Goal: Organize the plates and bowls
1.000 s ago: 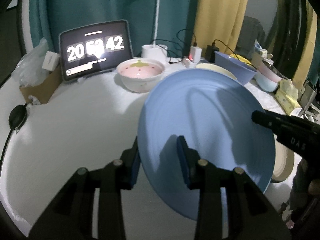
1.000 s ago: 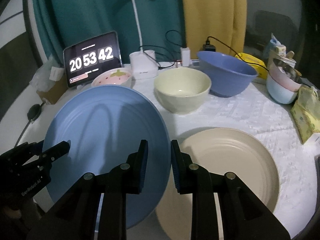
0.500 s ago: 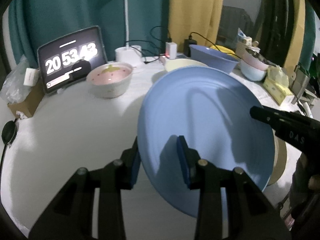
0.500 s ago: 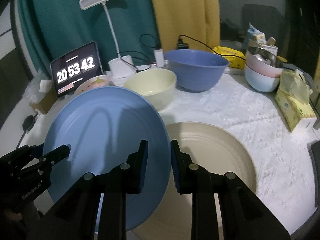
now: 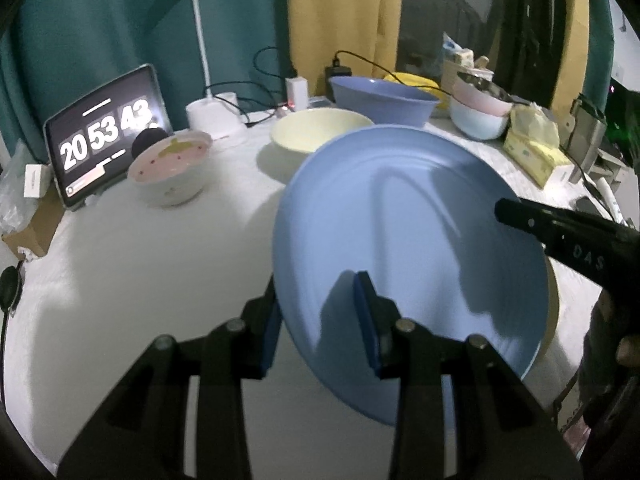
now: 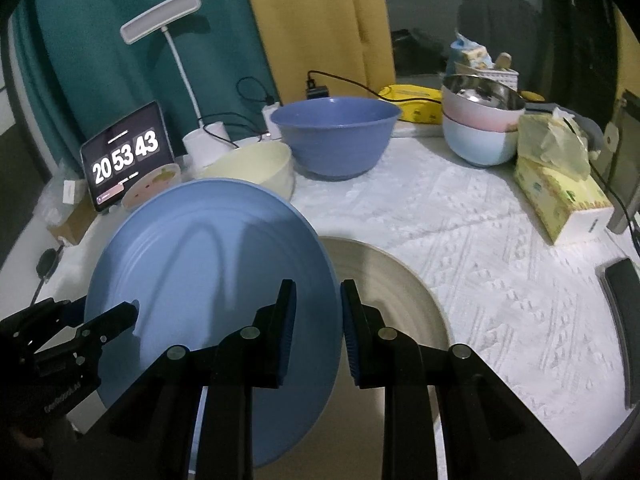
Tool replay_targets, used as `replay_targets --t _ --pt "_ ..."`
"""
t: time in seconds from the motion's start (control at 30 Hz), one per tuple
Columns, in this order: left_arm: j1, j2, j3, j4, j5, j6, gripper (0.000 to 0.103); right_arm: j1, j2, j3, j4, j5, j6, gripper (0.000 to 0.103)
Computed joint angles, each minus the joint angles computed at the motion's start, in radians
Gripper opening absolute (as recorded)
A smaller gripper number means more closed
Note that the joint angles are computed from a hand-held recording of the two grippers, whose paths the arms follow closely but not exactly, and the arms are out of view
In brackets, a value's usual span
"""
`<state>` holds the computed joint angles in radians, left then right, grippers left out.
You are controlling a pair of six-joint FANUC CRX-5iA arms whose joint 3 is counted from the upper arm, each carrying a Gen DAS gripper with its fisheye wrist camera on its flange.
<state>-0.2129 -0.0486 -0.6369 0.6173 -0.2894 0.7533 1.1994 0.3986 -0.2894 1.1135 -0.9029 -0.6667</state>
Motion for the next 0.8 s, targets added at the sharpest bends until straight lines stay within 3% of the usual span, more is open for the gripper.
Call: replay_targets --t 0.8 --pt "-0.089 0.103 0.123 -0.195 -0.056 0.163 0.036 -0.008 -0.076 -0.143 -0.029 0.01 -0.097 0.025"
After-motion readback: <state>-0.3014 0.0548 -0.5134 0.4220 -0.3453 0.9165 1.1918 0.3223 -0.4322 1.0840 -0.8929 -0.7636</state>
